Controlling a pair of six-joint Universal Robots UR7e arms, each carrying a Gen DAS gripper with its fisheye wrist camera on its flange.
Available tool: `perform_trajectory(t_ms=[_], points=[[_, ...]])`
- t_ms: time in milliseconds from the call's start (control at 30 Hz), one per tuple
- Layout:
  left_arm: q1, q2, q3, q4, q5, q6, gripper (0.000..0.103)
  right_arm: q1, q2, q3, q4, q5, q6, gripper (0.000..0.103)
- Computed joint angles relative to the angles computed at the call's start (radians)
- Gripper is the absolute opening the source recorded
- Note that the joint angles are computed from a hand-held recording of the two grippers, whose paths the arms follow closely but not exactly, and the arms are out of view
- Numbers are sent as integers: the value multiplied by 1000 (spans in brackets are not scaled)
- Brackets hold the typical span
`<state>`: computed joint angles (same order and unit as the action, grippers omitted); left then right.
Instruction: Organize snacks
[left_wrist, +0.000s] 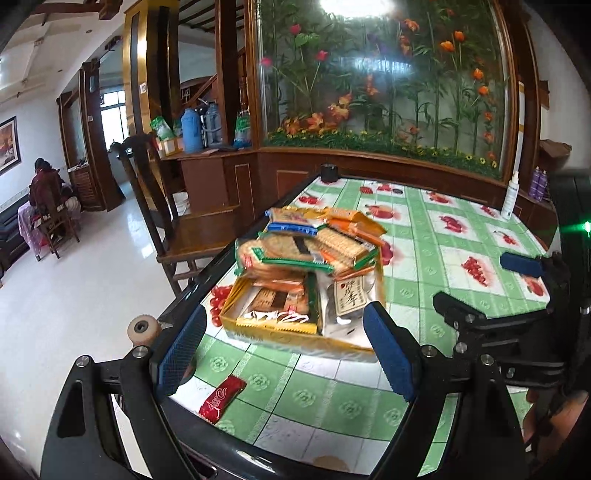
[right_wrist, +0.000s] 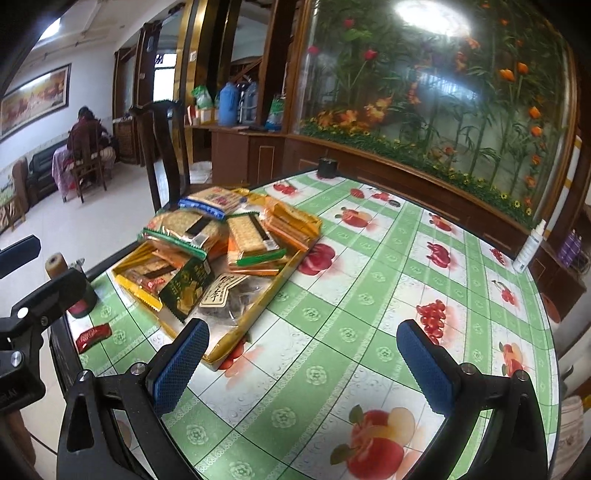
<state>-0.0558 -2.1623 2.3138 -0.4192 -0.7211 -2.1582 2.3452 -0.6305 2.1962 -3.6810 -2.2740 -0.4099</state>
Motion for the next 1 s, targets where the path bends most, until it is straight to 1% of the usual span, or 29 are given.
perform_trajectory(t_ms=[133, 200, 367, 533, 800, 1000], points=[[39, -5, 5, -29, 20, 32, 88, -2, 21, -39, 45, -11, -13, 102], [62, -2, 5, -42, 35, 44, 88, -7, 26, -53, 63, -4, -20, 102], [101, 16, 7, -76, 60, 71, 88, -15, 42, -80, 85, -5, -38, 102], [137, 18, 9, -123, 77, 114, 88, -34, 46, -87, 97, 6, -35, 102], [151, 54, 6, -150, 83, 130, 88, -49, 42, -83, 102, 11, -34, 102], [167, 79, 8, -185, 98, 155, 88, -58, 37, -72, 70, 28, -51, 102]])
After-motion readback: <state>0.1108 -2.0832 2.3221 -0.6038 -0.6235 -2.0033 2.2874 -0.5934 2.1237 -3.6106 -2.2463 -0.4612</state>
